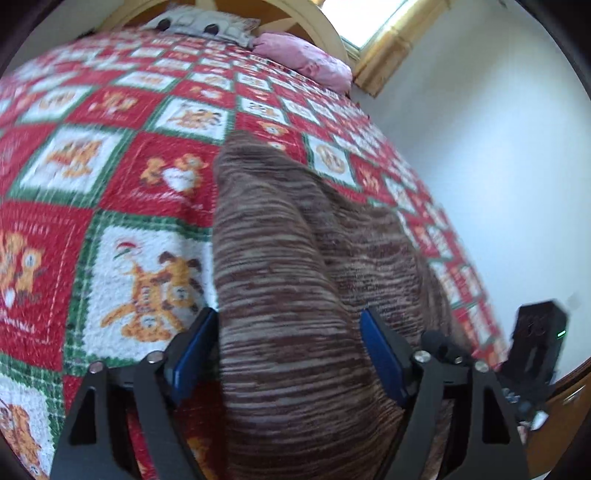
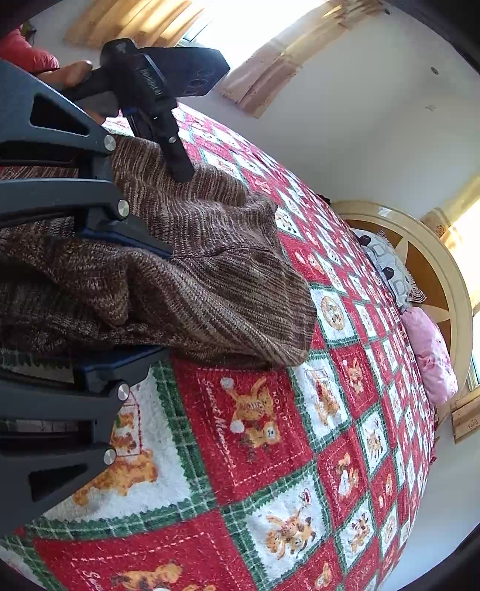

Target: Fold small clothes

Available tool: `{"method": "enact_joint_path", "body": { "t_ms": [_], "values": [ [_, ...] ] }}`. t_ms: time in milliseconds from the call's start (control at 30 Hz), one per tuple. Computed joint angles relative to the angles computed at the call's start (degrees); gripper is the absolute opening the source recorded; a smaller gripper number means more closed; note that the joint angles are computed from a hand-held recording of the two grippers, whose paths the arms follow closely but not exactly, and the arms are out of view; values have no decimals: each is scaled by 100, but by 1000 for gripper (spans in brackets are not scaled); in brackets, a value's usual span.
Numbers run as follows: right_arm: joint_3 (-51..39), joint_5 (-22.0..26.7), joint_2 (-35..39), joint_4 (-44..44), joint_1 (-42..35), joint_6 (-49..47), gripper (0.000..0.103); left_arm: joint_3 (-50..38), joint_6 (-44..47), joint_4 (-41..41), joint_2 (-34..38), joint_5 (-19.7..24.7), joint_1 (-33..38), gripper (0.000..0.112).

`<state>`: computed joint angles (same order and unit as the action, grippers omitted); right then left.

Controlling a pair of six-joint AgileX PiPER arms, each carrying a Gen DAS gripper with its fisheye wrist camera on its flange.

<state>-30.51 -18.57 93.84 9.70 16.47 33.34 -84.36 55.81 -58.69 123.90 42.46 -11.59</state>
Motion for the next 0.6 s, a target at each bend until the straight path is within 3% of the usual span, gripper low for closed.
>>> {"method": "enact_joint_path", "body": {
  "t_ms": [133,200,367,433,600],
  "values": [
    [14,-20,2,-41,-10,50,47,226,-66,300,-186,-663,-269,71],
    [23,-42,3,-91,-19,138,47,231,-41,198,-170,-681,-226,65],
    [72,-264,16,-690,-234,924,49,277,95,90,-173,-696,-167,64],
    [124,-412,27,-427,-310,887,49,305,186,-13,-163,-675,-141,64],
    [-338,185,182,134,-237,85,50,424,396,-237,-203,-735,-112,57]
  ]
}}
